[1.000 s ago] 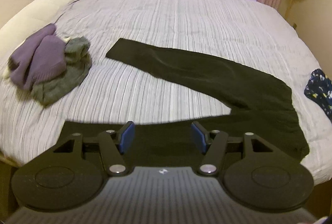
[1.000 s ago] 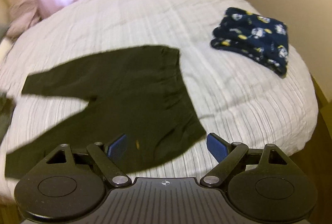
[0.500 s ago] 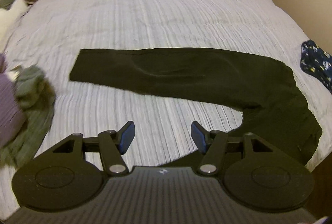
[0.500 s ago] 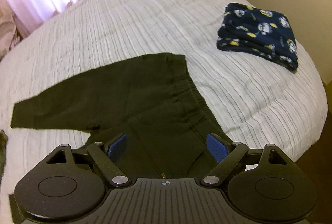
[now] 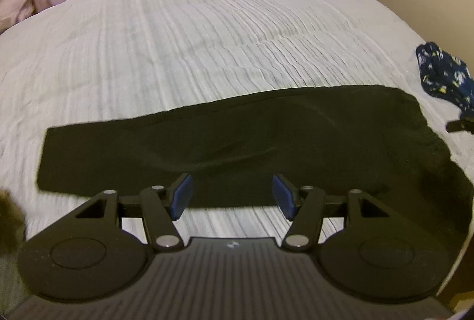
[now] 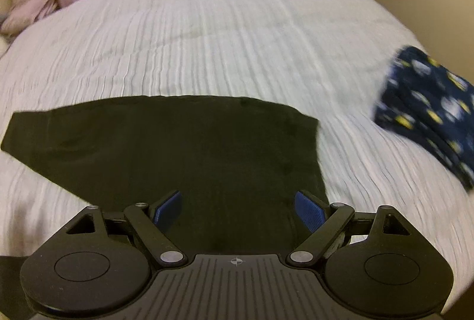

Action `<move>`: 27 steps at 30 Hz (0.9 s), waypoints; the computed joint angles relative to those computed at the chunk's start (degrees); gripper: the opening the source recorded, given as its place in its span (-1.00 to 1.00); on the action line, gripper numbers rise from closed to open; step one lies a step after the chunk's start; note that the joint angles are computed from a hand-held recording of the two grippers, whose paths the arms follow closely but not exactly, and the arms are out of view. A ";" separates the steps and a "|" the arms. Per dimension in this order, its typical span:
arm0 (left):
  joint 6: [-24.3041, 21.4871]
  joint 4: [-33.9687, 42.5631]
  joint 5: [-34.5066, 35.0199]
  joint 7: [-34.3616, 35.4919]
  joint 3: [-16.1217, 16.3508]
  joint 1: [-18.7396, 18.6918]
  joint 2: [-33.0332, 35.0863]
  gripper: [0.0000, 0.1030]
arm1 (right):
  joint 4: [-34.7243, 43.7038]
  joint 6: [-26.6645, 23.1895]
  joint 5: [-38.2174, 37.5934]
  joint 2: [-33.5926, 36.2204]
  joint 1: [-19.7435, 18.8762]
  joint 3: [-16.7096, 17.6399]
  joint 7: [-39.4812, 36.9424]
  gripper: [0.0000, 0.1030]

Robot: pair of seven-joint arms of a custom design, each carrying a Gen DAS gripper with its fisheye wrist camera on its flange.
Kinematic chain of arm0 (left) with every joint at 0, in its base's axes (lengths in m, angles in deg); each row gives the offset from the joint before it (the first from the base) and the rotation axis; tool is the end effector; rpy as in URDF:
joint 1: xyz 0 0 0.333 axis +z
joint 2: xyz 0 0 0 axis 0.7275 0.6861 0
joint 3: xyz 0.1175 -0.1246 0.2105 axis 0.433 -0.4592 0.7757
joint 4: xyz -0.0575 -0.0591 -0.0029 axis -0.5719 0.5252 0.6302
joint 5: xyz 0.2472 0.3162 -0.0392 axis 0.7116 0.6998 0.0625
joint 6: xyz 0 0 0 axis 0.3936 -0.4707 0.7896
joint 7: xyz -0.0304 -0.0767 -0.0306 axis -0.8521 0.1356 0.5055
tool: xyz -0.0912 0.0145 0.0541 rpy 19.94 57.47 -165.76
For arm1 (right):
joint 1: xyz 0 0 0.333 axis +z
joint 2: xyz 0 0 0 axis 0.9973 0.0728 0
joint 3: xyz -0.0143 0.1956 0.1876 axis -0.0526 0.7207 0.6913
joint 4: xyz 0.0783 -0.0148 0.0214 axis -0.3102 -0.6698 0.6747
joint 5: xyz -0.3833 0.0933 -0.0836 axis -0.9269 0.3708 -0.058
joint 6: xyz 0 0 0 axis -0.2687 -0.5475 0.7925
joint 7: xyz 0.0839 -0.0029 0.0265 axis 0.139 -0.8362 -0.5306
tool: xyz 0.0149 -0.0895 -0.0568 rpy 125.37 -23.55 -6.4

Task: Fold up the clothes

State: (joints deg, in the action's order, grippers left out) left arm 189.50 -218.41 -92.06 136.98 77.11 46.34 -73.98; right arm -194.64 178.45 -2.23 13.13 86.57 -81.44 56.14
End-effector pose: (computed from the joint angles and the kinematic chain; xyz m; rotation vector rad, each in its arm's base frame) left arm 0.4385 -0.0920 0.5994 -1.8904 1.9424 -0.5917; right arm 0.4289 -0.1014 0.6399 -2.1284 1.6657 -0.3648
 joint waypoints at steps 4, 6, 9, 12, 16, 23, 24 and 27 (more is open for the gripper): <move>5.77 2.75 0.43 5.11 1.21 -0.01 8.72 0.09 | 2.47 3.31 1.88 7.92 2.52 -0.95 -8.66 0.67; 8.80 4.76 0.45 8.47 1.98 0.07 13.45 0.09 | 4.21 4.85 4.17 12.15 3.40 -1.31 -14.99 0.67; 12.85 8.48 0.36 14.55 3.10 0.27 20.72 0.09 | 8.61 6.22 8.17 19.23 3.25 -1.09 -22.32 0.67; 15.15 12.64 0.38 21.61 3.84 0.55 27.41 0.09 | 14.12 7.29 11.58 26.57 2.33 0.01 -28.25 0.67; 14.04 19.11 -0.38 32.08 4.70 1.43 35.26 0.09 | 23.20 5.71 13.81 36.53 -0.10 2.55 -33.37 0.67; 3.52 28.06 -5.88 42.70 5.12 4.06 43.84 -0.02 | 42.51 -9.47 15.47 52.01 -6.27 7.42 -35.12 0.67; 3.68 27.65 -6.26 43.38 5.07 4.21 43.66 -0.20 | 44.41 -11.42 15.13 53.51 -6.94 8.14 -34.42 0.67; 6.67 24.65 -5.42 44.72 5.04 4.08 41.84 -0.67 | 41.49 -9.10 13.14 51.89 -7.58 9.99 -33.55 0.02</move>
